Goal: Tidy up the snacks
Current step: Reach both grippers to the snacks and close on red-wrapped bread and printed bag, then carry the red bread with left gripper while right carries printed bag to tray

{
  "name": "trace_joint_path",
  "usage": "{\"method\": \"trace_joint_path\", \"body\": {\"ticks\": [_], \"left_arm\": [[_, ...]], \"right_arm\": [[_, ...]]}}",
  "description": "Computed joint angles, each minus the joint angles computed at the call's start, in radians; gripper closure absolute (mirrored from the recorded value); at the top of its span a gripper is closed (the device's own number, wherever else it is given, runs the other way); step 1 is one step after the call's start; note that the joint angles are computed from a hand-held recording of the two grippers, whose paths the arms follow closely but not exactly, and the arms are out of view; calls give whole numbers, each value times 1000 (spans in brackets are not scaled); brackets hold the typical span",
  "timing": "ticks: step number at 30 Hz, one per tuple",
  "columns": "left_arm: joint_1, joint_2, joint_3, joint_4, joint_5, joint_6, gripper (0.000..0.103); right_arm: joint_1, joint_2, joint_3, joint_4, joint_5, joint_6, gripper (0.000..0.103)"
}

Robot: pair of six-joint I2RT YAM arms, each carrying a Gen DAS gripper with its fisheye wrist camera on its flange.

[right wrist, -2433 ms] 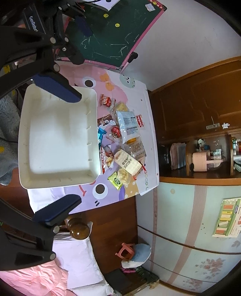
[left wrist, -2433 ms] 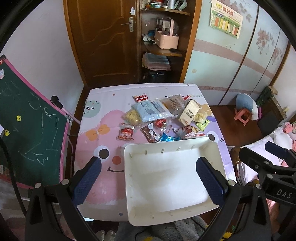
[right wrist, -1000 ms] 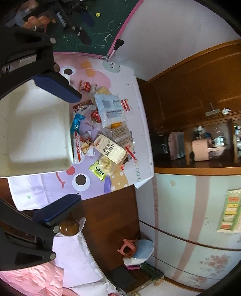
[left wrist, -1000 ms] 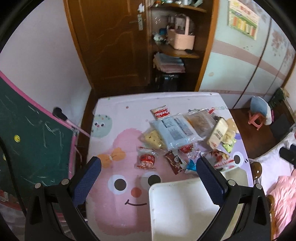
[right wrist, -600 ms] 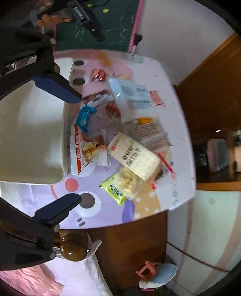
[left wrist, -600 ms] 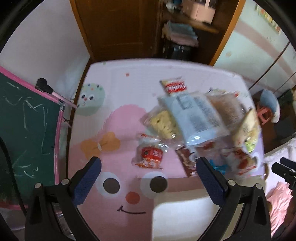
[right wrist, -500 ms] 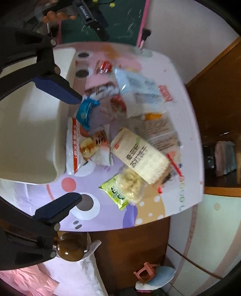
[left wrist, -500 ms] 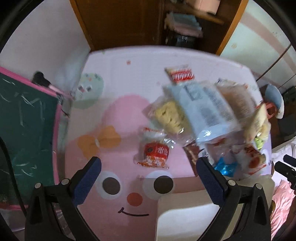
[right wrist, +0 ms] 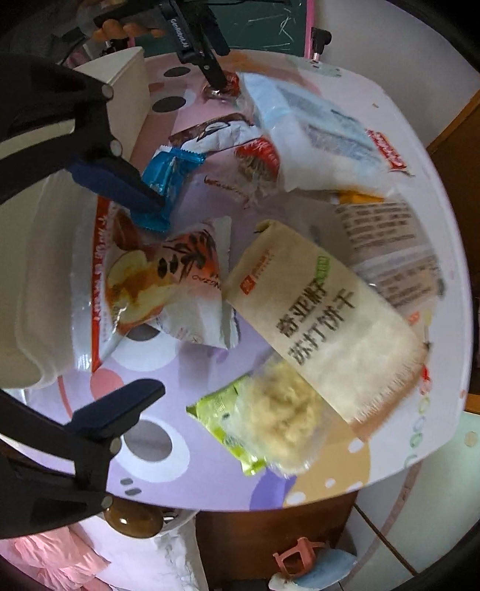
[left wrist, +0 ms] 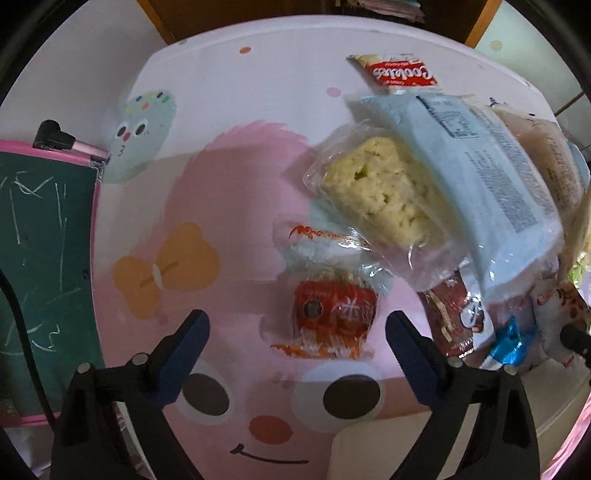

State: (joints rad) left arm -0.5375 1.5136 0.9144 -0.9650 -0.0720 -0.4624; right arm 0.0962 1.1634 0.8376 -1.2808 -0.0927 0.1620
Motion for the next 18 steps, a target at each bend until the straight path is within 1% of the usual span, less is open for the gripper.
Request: {"method": "trace_joint_path", "body": {"ticks": [1,3,4,5,6,7,8,9,10,11,14,18], "left_arm": [[3,13,1,7,5,4,14],[7,34,3,22,17,9,20],[13,43,6,26,41,20,21],[15,50,9,31,48,23,25],[21,51,9,35,57,31,31],[24,53,9,40,68,34,34],[27,58,10,47,84,39,45],[22,68,18,49,94,34,51],[14,75,25,45,90,28,51],[9,77,27,46,84,26,53],[-10,77,33,49,74,22,56],[-26,33,16,36,54,-17,57]], "right_arm": [[-2,13,-8,6,-9,1,21],[-4,25,-21,12,-22,2,32],[0,34,-28,17,-29,5,34],[1,40,-34,17,-38,4,37],[0,40,-40,20,-47,1,41],[-2,41,-43,20,-56,-3,42],[-1,38,-43,21,-57,-6,44],[1,36,-41,19,-55,-7,48],[4,36,-38,17,-54,-10,49],[11,31,-40,17,-59,-10,53],[21,18,-31,8,-59,-17,55],[32,-6,7,-16,-92,-8,58]]}}
